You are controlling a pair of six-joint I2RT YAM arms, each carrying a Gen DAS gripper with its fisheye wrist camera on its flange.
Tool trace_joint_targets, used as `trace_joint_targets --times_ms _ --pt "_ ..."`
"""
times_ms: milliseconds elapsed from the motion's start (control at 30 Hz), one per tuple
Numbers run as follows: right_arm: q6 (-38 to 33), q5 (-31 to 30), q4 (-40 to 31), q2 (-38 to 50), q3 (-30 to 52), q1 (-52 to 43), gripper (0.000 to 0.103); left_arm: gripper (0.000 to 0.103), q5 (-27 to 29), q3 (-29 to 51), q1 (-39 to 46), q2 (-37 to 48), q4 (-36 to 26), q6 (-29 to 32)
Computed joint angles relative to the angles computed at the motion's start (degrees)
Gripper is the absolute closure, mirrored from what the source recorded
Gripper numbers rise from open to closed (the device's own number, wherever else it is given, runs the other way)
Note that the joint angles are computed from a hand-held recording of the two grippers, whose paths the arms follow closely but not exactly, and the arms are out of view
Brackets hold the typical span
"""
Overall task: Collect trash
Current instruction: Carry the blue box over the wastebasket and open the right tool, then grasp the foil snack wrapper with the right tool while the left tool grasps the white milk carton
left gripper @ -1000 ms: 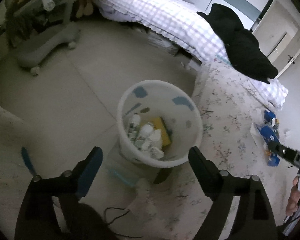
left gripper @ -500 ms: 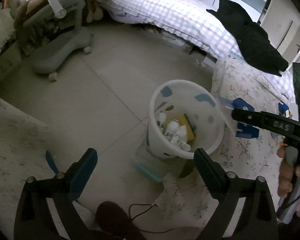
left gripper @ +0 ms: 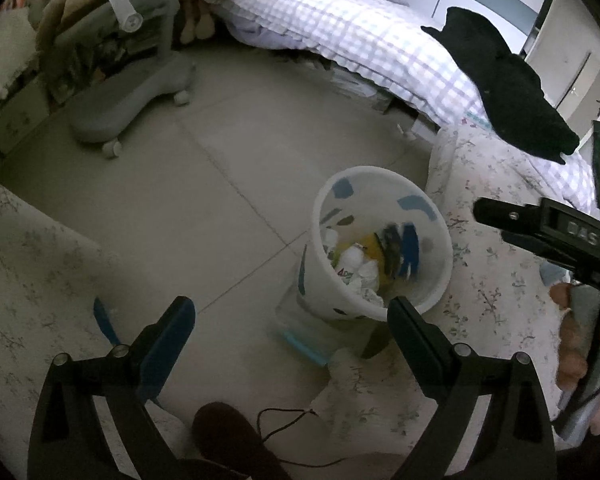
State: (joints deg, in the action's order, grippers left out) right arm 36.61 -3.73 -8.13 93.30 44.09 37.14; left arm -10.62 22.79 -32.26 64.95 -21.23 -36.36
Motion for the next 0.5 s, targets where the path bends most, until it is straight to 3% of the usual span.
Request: trace_joint_targets --times_ms 300,500 --pt "-4.7 1.1 -9.6 -18.2 -8.9 -5.9 0.018 0.005 0.6 2.9 -6.7 2.9 0.8 -4.3" --pt "-13.2 -1.9 -20.8 -34.2 -15.2 -21.1 0.017 0.005 0.0 6.6 -12.2 7.1 2.3 -7.7"
